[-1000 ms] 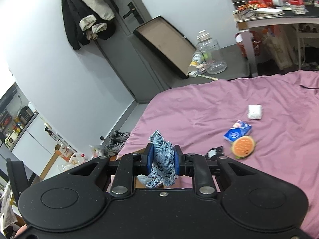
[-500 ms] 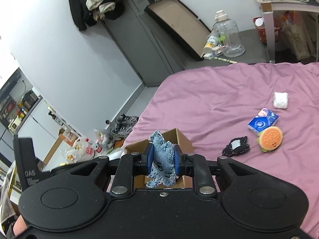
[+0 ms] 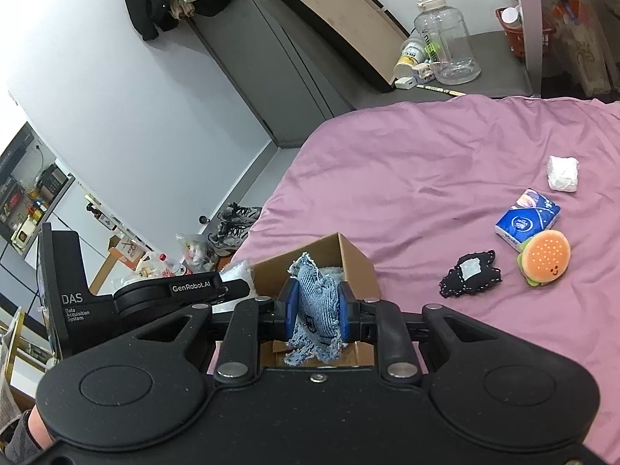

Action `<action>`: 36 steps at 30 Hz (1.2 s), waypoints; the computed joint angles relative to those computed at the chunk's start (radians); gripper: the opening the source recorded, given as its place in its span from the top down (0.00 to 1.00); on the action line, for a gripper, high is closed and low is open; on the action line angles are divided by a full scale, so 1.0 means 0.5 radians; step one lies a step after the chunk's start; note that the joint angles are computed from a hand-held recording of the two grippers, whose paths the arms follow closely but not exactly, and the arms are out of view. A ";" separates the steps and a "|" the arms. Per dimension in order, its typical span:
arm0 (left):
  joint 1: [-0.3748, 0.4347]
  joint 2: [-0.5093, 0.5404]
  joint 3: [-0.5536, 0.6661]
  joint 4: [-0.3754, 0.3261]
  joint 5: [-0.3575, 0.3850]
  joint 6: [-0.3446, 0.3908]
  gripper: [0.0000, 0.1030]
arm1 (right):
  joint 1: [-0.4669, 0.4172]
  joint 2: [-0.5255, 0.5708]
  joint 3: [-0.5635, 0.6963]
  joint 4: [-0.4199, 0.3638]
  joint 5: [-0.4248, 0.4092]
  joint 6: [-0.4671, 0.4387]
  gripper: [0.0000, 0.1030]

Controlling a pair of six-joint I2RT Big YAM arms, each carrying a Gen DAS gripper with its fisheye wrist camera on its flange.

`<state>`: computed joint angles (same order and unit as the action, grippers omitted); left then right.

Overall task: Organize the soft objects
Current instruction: 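Lower the bead bag into the box with left while right drops cat plush in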

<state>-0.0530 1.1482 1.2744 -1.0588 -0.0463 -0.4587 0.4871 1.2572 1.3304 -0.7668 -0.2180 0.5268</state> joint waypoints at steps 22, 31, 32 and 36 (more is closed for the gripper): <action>-0.012 -0.118 0.049 -0.173 -0.047 0.003 0.44 | 0.034 0.033 -0.051 0.066 -0.034 0.089 0.71; -0.141 -0.250 0.038 -0.249 -0.121 -0.044 0.22 | 0.008 -0.091 -0.105 -0.029 0.011 0.087 0.68; -0.169 -0.265 0.035 -0.252 -0.133 -0.051 0.19 | 0.006 -0.102 -0.106 -0.040 0.017 0.079 0.65; -0.244 -0.285 0.042 -0.286 -0.131 -0.046 0.17 | -0.003 -0.169 -0.120 -0.083 0.059 0.047 0.49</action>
